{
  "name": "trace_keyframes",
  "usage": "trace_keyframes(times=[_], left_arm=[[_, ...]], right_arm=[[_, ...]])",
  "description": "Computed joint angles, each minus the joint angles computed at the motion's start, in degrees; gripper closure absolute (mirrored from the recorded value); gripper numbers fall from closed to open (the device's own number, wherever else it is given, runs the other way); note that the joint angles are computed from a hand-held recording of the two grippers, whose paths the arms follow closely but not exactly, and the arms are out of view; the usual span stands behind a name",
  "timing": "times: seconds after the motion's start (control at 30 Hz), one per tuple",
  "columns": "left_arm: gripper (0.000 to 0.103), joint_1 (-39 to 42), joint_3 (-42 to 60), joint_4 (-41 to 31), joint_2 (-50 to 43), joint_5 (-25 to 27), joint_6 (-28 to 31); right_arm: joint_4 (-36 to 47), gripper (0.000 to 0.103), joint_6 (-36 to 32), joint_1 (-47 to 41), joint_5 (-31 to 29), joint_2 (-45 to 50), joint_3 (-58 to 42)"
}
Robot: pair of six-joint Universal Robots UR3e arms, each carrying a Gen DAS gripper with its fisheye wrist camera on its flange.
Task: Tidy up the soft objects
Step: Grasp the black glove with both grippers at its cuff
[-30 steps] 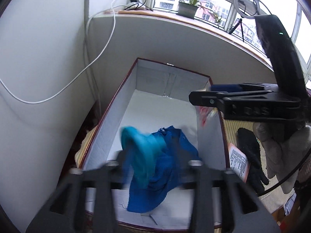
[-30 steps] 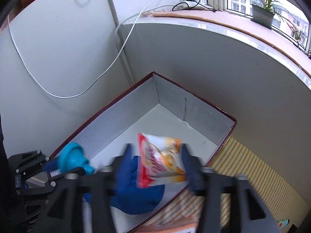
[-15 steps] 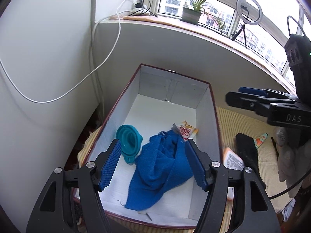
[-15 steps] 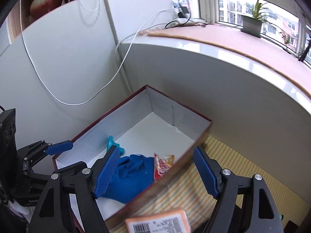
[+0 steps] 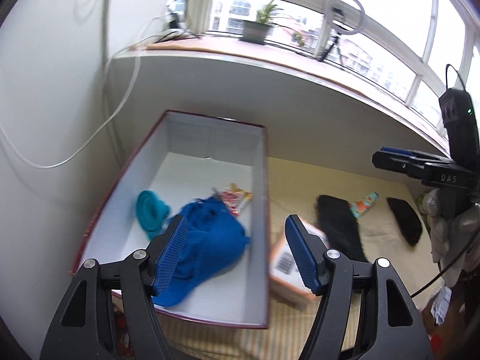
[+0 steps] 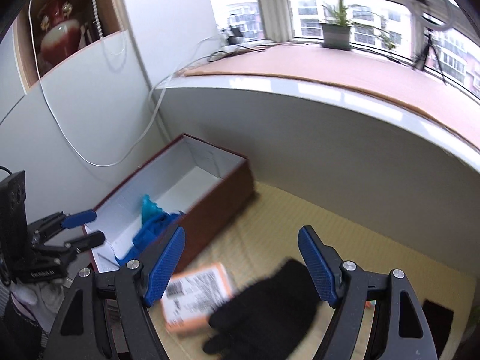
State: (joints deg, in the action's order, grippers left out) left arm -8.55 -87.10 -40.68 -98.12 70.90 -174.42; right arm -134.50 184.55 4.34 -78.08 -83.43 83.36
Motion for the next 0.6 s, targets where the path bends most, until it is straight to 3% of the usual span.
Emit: trace_keyframes(times=[0.3, 0.6], left_arm=[[0.036, -8.5, 5.8, -1.8, -5.0, 0.6, 1.0], [0.036, -15.0, 13.8, -5.9, -11.6, 1.9, 2.2]], right_arm=[[2.7, 0.028, -2.6, -11.9, 4.7, -18.5, 19.8], [3.6, 0.028, -4.5, -18.6, 10.1, -24.7, 30.6]])
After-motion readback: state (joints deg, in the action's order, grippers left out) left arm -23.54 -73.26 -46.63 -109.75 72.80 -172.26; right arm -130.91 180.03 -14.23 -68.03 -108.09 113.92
